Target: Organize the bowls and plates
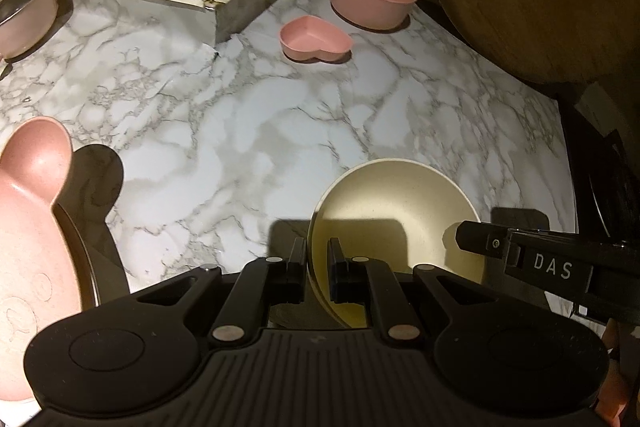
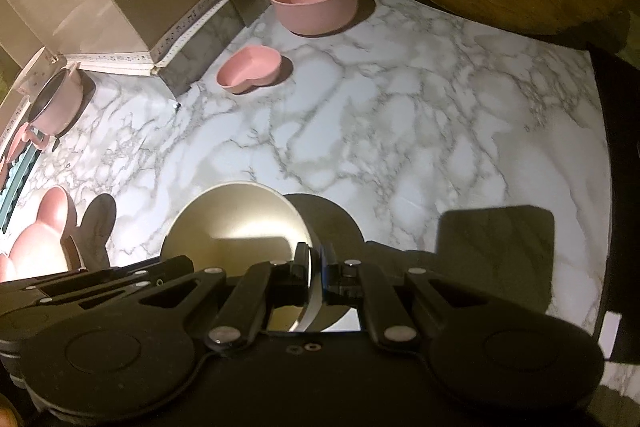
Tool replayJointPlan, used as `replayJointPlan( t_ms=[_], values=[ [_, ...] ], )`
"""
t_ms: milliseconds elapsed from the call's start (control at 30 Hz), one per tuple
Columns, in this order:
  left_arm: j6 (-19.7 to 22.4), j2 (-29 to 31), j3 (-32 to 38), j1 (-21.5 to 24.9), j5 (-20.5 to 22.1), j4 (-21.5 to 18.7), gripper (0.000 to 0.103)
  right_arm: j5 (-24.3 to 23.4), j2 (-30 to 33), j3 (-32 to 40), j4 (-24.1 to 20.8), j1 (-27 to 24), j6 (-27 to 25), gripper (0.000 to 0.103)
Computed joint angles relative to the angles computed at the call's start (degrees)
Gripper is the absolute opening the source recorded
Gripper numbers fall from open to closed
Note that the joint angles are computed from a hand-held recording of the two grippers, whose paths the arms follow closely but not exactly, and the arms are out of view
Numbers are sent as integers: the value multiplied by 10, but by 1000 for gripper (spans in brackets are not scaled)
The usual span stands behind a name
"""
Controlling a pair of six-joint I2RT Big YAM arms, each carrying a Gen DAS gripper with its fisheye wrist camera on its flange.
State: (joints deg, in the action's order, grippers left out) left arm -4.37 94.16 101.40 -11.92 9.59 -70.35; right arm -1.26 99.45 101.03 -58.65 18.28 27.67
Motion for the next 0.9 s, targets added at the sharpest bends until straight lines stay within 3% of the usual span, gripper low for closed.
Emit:
replayJointPlan(
  t_ms=[367,900],
  values=[
    [14,-1,-2,-3,5,5,10,0,-7,-18,2,-4,14,5],
    [28,1,21,14,24,-11,10,-12,-9,-5,2,-10,-4,19]
  ],
)
